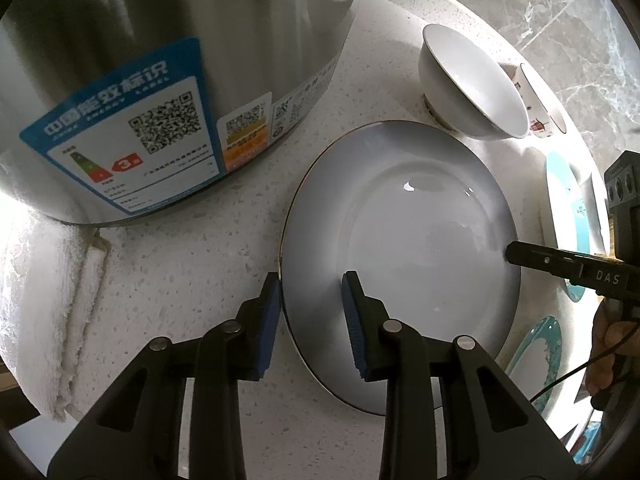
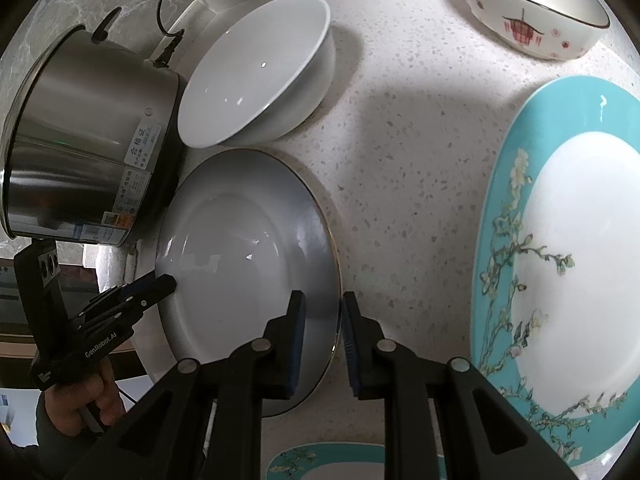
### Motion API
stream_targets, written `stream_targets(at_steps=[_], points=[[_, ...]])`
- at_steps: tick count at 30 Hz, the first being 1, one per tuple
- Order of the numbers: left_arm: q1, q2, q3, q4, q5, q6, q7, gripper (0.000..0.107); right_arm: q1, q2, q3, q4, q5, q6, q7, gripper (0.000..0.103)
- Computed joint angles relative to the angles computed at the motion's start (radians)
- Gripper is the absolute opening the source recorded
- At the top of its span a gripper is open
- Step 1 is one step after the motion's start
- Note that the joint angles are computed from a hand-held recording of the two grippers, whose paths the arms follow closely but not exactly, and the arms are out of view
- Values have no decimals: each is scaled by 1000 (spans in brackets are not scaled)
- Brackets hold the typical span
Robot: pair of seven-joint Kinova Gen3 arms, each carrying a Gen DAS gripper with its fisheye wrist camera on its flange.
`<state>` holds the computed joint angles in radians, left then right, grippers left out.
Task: Organize plates and bowls
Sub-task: 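Close the left gripper on the grey-rimmed plate's rim while the right gripper grips its opposite rim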
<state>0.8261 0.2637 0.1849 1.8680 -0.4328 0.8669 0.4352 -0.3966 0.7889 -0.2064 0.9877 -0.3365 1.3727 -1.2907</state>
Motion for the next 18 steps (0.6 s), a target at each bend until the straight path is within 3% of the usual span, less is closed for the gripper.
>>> stream_targets(at_steps=[18], points=[[3,21,-3,-39,14,37,-25,28,5,-24,-4,27,-18,-12,-21,18]])
